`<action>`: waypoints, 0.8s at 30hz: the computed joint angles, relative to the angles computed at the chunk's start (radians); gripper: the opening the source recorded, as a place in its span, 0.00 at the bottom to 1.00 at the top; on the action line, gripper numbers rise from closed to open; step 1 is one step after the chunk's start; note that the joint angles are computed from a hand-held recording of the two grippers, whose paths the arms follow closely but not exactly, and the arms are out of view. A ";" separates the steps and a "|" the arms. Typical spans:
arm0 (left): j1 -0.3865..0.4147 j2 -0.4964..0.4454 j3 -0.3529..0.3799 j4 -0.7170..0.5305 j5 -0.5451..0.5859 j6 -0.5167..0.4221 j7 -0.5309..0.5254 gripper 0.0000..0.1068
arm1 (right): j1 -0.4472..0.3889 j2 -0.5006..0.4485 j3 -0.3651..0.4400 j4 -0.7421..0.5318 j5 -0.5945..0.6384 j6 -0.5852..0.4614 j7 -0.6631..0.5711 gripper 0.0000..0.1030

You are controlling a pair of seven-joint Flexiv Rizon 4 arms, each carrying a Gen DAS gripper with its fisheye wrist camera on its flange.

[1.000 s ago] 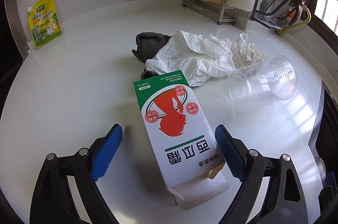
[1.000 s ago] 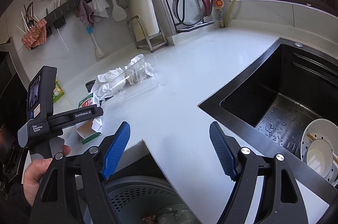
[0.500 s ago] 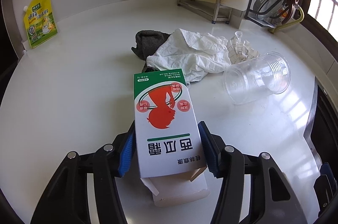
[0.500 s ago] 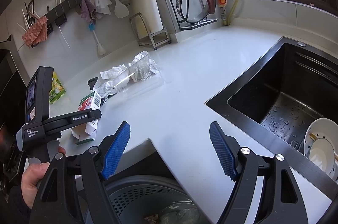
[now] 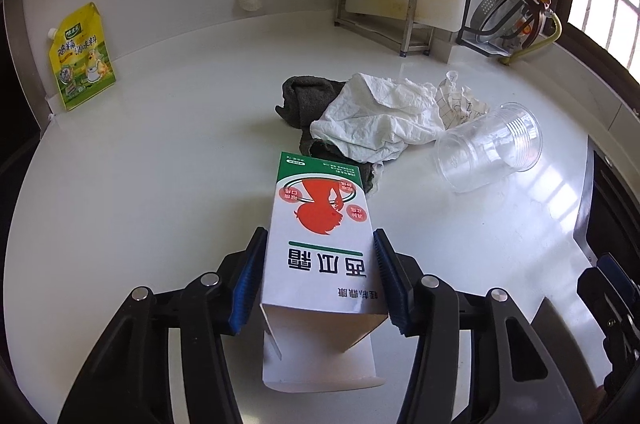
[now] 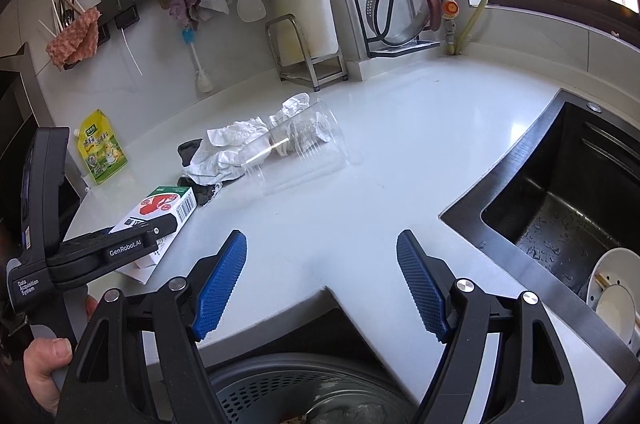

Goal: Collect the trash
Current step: 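Grasp the clear plastic cup rim with the right tool while the left tool holds the carton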

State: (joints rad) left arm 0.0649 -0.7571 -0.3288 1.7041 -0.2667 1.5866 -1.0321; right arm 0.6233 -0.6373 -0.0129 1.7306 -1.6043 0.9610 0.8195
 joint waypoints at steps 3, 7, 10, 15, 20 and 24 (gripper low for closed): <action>0.024 0.002 -0.025 0.012 0.009 0.008 0.020 0.48 | -0.016 0.001 -0.005 -0.018 0.001 0.029 -0.038 0.72; 0.044 0.001 -0.049 0.013 0.008 -0.006 0.037 0.48 | -0.044 0.010 -0.010 -0.029 0.021 0.070 -0.114 0.72; 0.049 0.000 -0.057 0.013 0.002 -0.010 0.047 0.48 | -0.067 0.012 -0.010 -0.040 0.061 0.111 -0.199 0.72; 0.058 0.004 -0.073 0.017 -0.008 -0.019 0.065 0.48 | -0.092 -0.010 -0.030 -0.079 0.129 0.197 -0.352 0.72; 0.058 0.014 -0.076 0.030 -0.010 -0.006 0.075 0.48 | -0.106 -0.053 -0.064 -0.129 0.196 0.296 -0.477 0.72; 0.050 0.017 -0.065 0.033 -0.008 -0.003 0.073 0.48 | -0.114 -0.096 -0.103 -0.166 0.234 0.404 -0.537 0.72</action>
State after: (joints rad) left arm 0.1150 -0.7402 -0.3936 1.7371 -0.2747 1.5836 -0.9593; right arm 0.5095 -0.7330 -0.1161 1.5647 -1.3704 1.3648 0.2828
